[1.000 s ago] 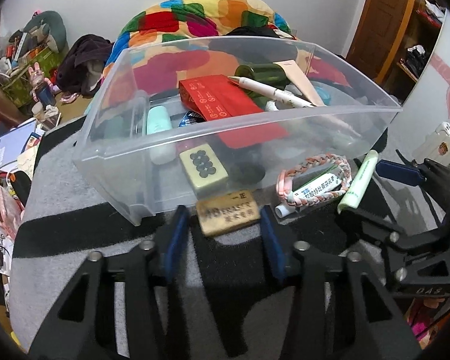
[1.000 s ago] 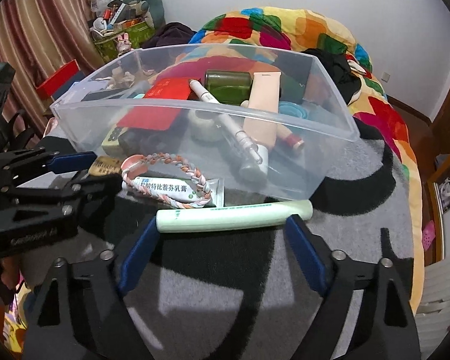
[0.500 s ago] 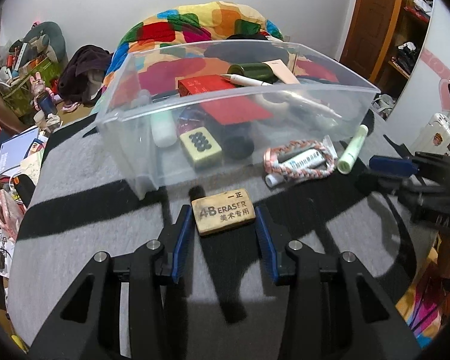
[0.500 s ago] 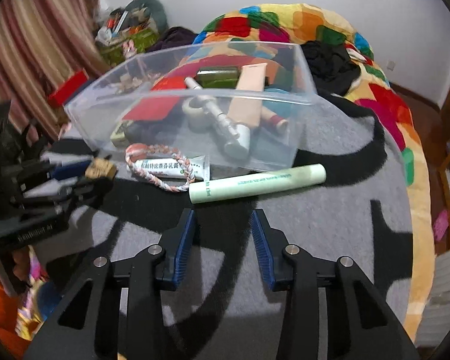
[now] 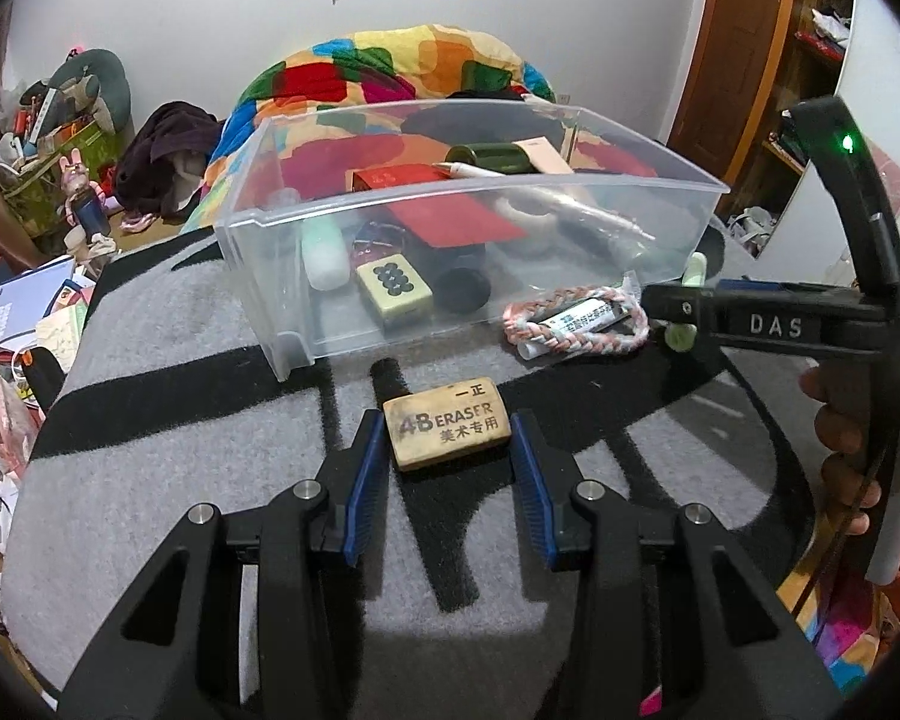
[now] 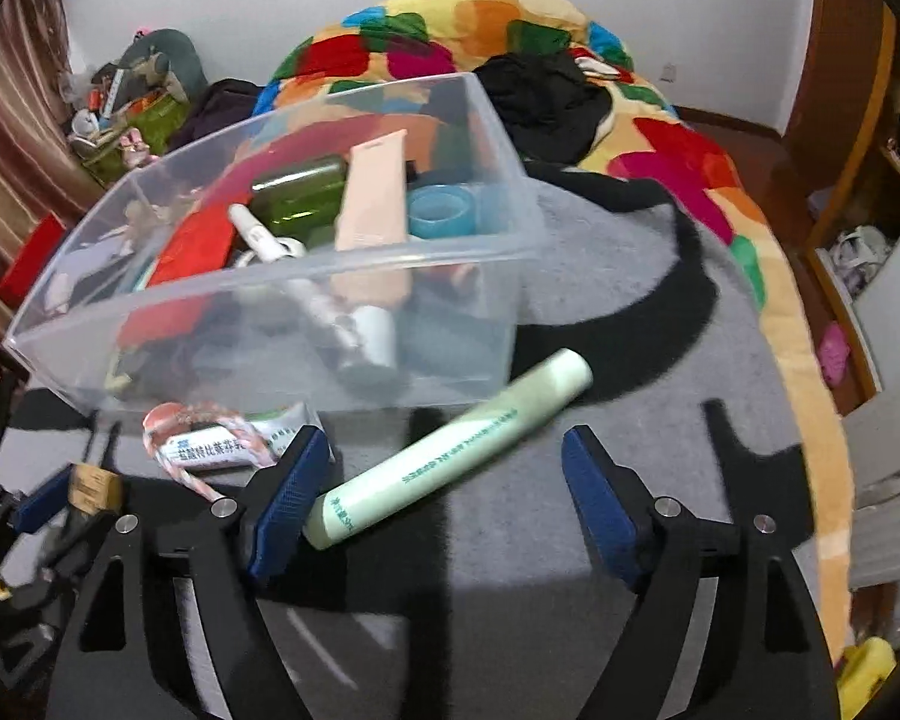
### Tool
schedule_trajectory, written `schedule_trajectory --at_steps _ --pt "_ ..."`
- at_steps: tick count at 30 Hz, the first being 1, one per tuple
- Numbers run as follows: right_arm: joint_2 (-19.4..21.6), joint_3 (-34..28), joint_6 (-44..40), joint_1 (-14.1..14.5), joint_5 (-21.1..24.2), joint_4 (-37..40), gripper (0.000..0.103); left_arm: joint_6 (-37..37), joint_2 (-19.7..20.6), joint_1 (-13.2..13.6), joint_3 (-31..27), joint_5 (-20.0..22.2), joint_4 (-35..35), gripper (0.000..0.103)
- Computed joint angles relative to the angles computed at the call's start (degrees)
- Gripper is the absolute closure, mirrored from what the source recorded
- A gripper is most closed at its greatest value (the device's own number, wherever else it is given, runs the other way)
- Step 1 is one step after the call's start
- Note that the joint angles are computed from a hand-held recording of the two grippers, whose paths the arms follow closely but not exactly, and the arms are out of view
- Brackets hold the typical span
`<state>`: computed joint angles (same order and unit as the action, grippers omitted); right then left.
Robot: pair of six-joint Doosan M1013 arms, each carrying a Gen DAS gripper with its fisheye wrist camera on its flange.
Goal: Organize objects
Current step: 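Grasp the mint-green tube with the right tool while the left grasps the tan eraser, then release the mint-green tube and tan eraser into the clear box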
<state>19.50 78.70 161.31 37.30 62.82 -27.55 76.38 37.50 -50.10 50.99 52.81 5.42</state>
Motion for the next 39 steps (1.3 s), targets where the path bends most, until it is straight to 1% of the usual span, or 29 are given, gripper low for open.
schedule_trajectory --at_steps 2,3,5,7,8,10,12,20,24,30,33,39 --pt "-0.5 0.8 0.3 0.3 0.7 -0.7 0.032 0.2 -0.4 0.0 0.5 -0.7 0.0 0.061" --pt "-0.9 1.3 0.1 0.6 1.1 -1.3 0.039 0.2 -0.5 -0.1 0.6 -1.0 0.1 0.061" --pt "-1.6 2.2 0.1 0.9 1.2 -2.0 0.046 0.4 -0.5 -0.1 0.7 -1.2 -0.1 0.061" --pt "-2.4 3.2 0.6 1.2 1.3 -2.7 0.063 0.3 -0.3 -0.1 0.4 -0.9 -0.2 0.061" --pt "-2.7 3.6 0.7 1.4 1.6 -3.4 0.067 0.1 -0.2 -0.2 0.3 -0.8 -0.1 0.061" --pt "-3.4 4.8 1.8 1.8 1.3 -4.8 0.082 -0.3 0.1 -0.2 0.3 -0.4 -0.1 0.061" --pt "-3.9 5.7 2.7 2.2 1.3 -6.3 0.089 -1.0 0.1 -0.2 0.4 -0.5 0.3 0.061" --pt "-5.8 8.3 7.1 3.5 -0.4 -10.0 0.089 -2.7 -0.7 -0.4 0.9 -2.2 0.9 0.061" --pt "-6.5 8.4 10.2 4.2 0.1 -14.2 0.089 -3.9 -1.3 -0.3 0.9 -4.2 1.9 0.061" --pt "-7.2 7.3 13.1 5.4 0.6 -20.4 0.089 -5.5 -2.1 -0.2 0.3 -7.6 3.3 0.061" --pt "-7.2 6.4 13.1 5.9 0.7 -23.1 0.089 -6.1 -2.1 -0.2 -0.6 -8.5 4.2 0.061" --pt "-6.6 4.0 11.2 6.3 -0.4 -27.4 0.089 -6.7 -0.8 0.0 -3.8 -8.5 5.7 0.061"
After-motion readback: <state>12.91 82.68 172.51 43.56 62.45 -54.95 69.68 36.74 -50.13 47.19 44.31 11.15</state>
